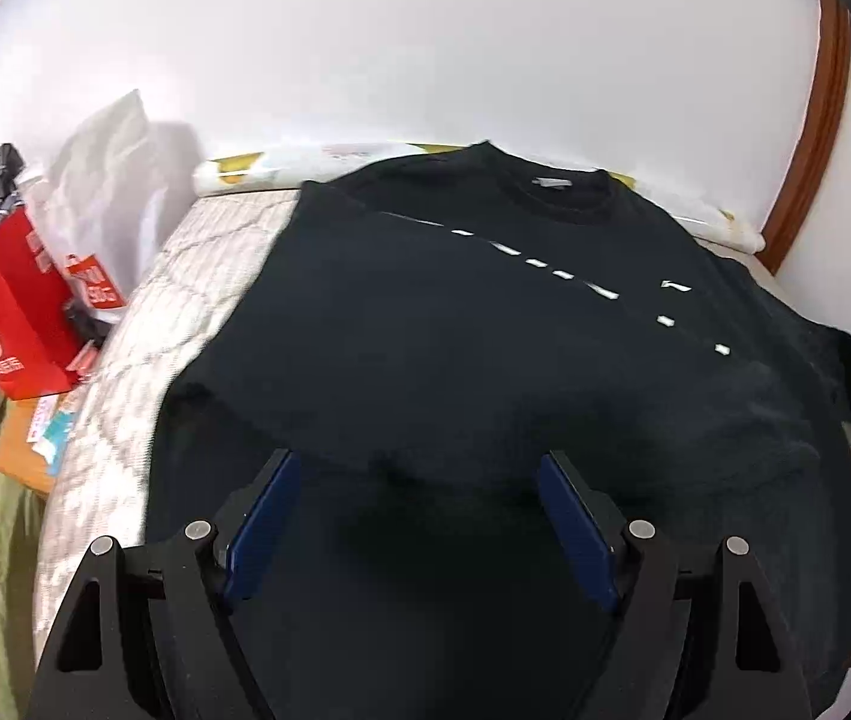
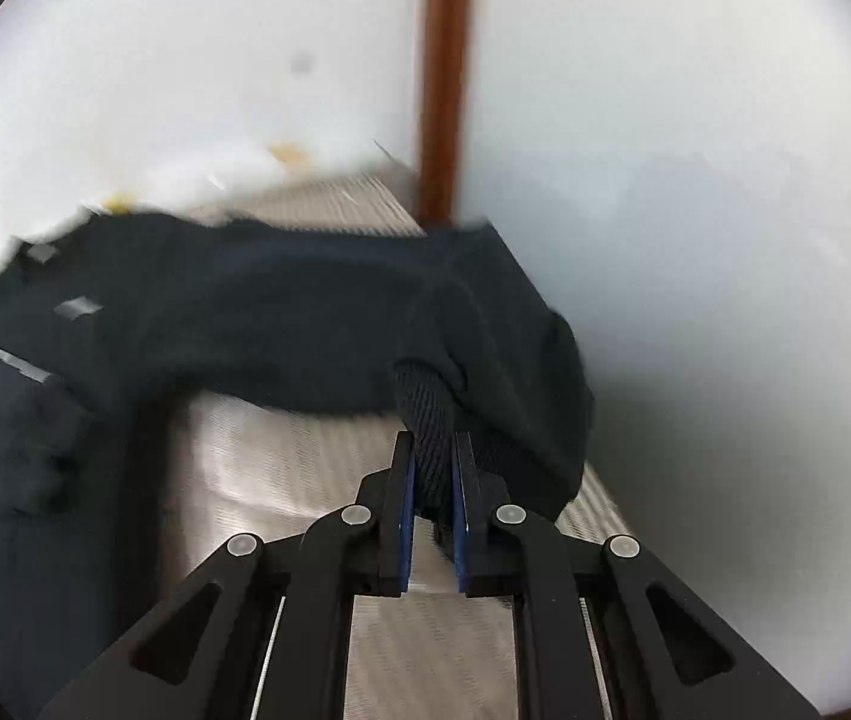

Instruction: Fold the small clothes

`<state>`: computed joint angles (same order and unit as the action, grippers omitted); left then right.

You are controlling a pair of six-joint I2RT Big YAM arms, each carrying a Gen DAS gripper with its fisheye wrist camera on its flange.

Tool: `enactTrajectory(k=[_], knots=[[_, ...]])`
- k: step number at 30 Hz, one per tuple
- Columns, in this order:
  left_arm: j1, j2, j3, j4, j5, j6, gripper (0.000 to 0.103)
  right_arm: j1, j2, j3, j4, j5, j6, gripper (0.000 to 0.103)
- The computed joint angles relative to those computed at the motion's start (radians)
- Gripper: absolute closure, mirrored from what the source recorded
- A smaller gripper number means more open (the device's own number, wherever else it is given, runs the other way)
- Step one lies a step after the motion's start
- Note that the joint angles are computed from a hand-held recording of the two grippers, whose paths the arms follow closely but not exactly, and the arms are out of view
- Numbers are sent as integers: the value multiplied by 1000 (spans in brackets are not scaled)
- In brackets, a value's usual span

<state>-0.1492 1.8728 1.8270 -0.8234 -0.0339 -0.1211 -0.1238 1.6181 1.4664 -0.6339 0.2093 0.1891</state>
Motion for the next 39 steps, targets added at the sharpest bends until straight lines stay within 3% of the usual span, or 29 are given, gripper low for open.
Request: enactTrajectory(k=[6,9,15,18,28,31,32,33,39], knots=[[56,-48,-87,54,13,4,23,147,3,150,-24,-92,21,93],[82,-72,-130,102,-4,22,23,229,77,277,-55,-158,51,93],[152,-88,-170,146,58,18,23,389,246,506,-83,-223,70,93],[176,-79,-169,137,83,10,23,435,344,633,-130,-292,103,93],[207,-65,-163,123,154,10,23,491,633,1043,-280,-359,129,93],[193,-53,-137,104,149,16,23,483,638,1024,-279,-411,149,81],[188,-49,-129,98,149,19,23,482,634,1011,-271,-422,148,67],[182,-42,-117,91,154,22,23,478,601,948,-239,-424,130,60],[140,26,-10,36,194,34,25,448,443,668,-180,-203,-25,58]])
